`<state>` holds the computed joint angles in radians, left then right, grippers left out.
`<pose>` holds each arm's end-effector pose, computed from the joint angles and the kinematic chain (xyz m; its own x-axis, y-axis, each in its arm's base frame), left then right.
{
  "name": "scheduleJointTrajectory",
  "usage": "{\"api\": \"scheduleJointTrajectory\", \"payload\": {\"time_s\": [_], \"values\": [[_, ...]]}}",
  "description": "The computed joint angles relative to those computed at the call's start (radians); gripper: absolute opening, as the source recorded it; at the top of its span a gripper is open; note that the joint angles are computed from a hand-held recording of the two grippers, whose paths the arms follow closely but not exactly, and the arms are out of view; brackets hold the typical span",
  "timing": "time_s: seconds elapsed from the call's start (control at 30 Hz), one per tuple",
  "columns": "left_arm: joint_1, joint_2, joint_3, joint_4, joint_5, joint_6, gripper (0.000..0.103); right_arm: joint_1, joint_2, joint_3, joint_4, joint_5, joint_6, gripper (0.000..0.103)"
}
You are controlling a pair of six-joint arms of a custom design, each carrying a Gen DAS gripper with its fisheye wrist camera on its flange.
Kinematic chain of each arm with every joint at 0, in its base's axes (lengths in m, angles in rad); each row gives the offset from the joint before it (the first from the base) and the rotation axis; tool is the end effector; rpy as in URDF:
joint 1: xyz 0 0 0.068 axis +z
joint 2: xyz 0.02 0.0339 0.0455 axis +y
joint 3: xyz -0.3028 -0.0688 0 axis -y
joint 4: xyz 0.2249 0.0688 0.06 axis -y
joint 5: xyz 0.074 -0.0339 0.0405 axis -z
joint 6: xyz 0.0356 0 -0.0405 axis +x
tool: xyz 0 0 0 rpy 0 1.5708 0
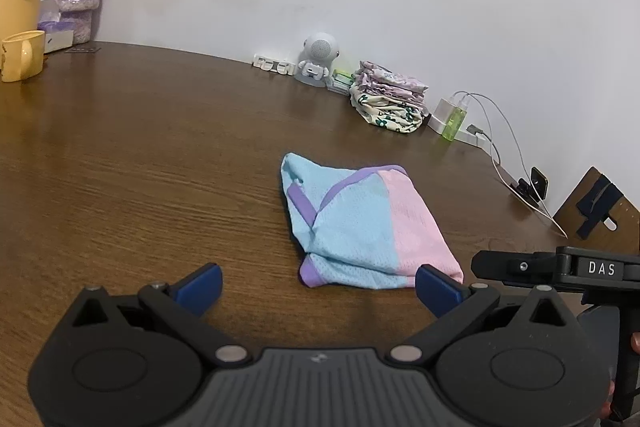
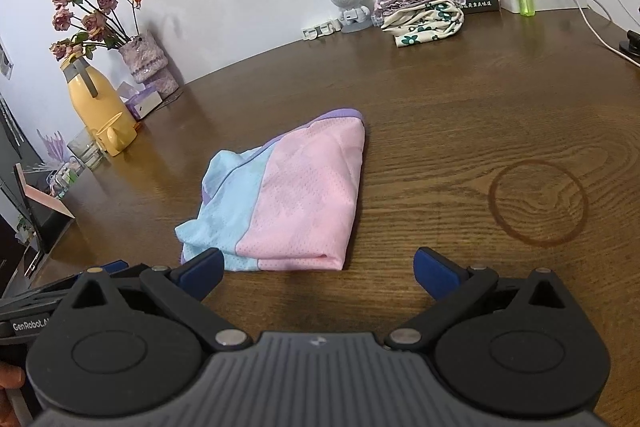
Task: Fold clothes
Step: 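Position both open grippers at the folded bundle's edge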
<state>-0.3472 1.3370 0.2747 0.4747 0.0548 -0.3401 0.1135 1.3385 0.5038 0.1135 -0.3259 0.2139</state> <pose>0.1902 -0.0709 0.1801 -0.6191 -0.1302 -0.7745 0.1868 0.9334 -0.3063 0.2239 0.0370 0.2106 -0.7146 0.1209 -0.6890 -0.1990 0.9091 0.3660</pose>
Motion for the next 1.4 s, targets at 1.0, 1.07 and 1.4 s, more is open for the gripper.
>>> {"api": "scheduleJointTrajectory", "payload": {"time_s": [1.0, 1.07, 1.4], "values": [[0.116, 0.260, 0.257, -0.084, 0.116, -0.014, 0.103, -0.058, 0.281, 0.297, -0.120, -0.080, -0.059, 0.103], [0.115, 0.269, 0.270, -0.100, 0.116, -0.003, 0.103, -0.057, 0.292, 0.304, -0.116, -0.082, -0.057, 0.103], [0.117, 0.295, 0.315, -0.159, 0.149, 0.012, 0.103, -0.063, 0.339, 0.332, -0.098, -0.103, -0.049, 0.103]]}}
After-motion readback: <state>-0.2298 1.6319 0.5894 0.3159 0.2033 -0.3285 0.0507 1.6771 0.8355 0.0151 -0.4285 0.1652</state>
